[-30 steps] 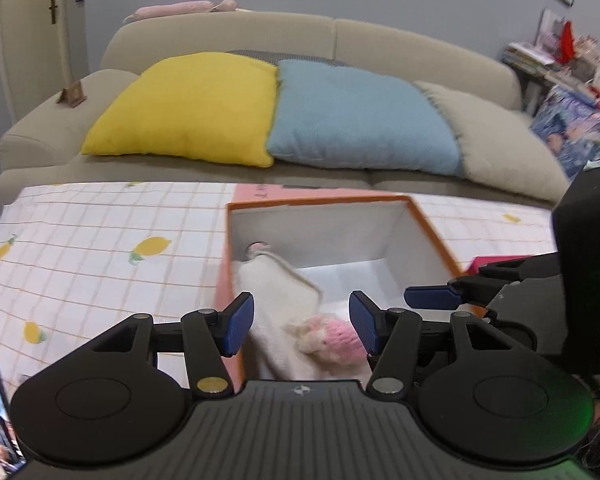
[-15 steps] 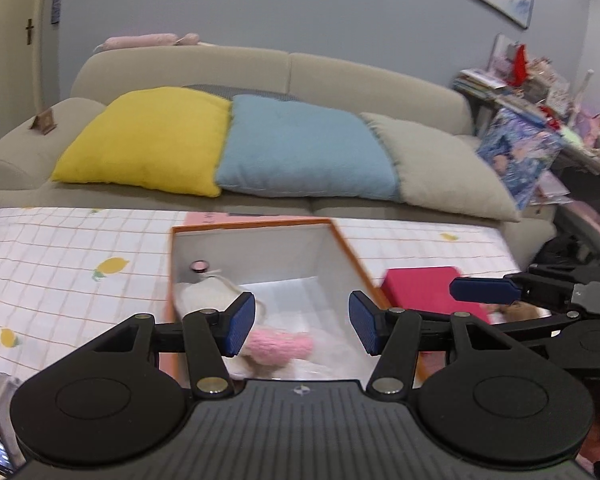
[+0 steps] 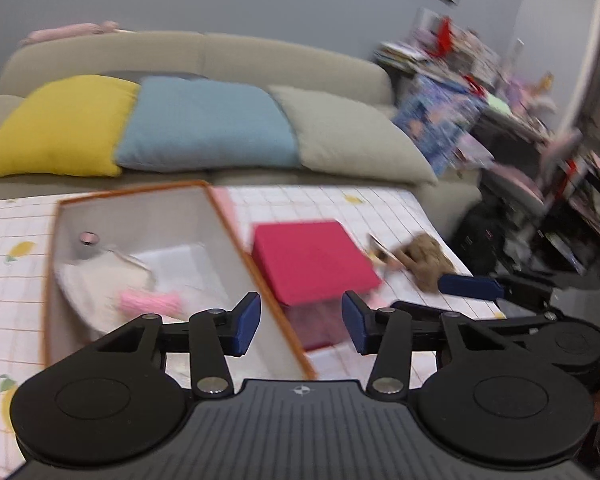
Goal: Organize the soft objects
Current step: 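Move both tools toward the pink cloth and the orange crocheted ball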
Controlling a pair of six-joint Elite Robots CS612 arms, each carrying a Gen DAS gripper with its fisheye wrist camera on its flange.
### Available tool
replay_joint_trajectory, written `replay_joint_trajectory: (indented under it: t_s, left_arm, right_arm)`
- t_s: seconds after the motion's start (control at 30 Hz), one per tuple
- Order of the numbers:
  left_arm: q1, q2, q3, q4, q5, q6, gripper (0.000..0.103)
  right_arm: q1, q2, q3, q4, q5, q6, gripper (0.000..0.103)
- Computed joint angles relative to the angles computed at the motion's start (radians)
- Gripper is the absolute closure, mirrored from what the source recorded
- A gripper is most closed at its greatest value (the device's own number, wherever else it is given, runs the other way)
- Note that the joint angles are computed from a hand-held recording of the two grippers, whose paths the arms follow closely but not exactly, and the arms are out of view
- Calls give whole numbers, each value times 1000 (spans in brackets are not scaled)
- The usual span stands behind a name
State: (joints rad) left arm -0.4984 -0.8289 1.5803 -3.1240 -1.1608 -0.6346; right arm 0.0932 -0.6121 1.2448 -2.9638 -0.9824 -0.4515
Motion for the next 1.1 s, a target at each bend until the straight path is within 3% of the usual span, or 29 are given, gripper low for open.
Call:
replay_joint_trajectory:
  t_s: [0.3,0.53,0.7,0.8,0.93,1.1]
  left_arm:
    - [1,61,-113,86,-116,62,53]
    - [1,106,-201,148,-169,181,54]
    - [6,148,-282,216,-202,239,54]
    - [6,179,-334,265,-211,317,54]
    - [5,225,-419,375,-223,415,53]
    - [8,289,-550,554,-221,450,53]
  right_arm:
    - [-27,28,-2,-60,-98,20,42]
    - [-40,76,-44,-95,-180,50,45]
    - [-48,111,-101,-39,-205,142,49]
    - [-54,138,-139,-15,-206,203,49]
    - [-63,168,-190,61,-190,297,49]
    - [-74,200,-240,85,-189,447,50]
